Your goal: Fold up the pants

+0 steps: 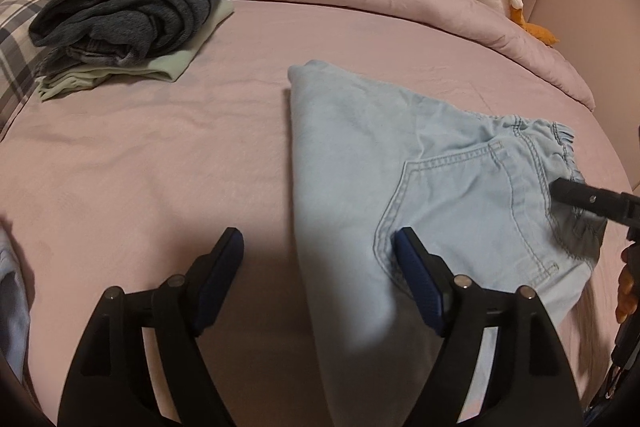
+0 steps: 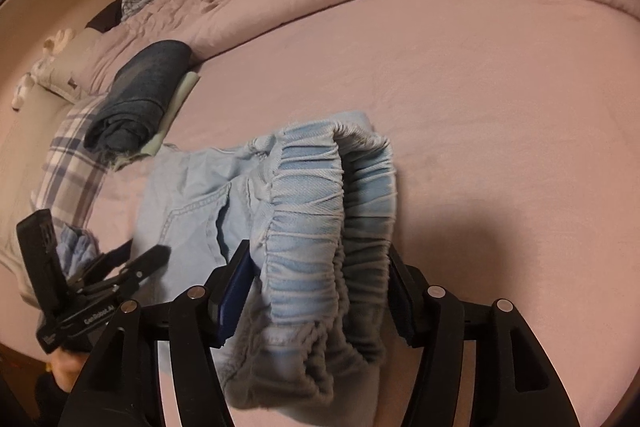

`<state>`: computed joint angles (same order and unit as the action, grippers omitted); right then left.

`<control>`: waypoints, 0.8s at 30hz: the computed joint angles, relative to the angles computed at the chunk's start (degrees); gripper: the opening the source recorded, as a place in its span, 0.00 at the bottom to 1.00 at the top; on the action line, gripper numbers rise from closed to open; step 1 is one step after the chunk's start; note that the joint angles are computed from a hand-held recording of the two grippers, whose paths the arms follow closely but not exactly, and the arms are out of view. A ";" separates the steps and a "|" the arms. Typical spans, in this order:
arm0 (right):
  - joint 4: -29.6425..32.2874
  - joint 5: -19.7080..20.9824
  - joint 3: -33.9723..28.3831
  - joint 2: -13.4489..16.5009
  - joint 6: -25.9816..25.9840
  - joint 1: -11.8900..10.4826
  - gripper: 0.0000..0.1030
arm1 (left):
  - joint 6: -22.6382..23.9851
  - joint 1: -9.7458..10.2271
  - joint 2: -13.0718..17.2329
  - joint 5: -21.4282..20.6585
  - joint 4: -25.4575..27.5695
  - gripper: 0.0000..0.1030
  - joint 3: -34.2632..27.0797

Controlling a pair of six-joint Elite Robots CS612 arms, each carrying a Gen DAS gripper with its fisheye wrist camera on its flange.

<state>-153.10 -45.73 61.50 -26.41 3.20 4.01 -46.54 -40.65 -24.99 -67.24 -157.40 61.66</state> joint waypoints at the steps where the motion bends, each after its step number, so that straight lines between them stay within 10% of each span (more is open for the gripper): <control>1: -0.88 -0.59 0.65 -0.44 -0.03 -0.06 0.59 | -0.23 -0.11 -0.17 0.13 0.01 0.77 0.27; 8: -12.05 -9.34 5.15 -3.30 0.01 0.48 0.59 | -2.43 -1.04 -2.68 0.94 -0.71 0.71 4.50; 13: -16.65 -5.56 7.70 -4.66 -7.12 0.91 0.49 | -2.32 -1.66 -3.24 0.44 -1.33 0.67 5.94; 24: -6.19 -9.63 6.99 -3.93 -19.49 3.05 0.22 | -3.17 -2.62 -3.66 0.12 -2.34 0.66 7.29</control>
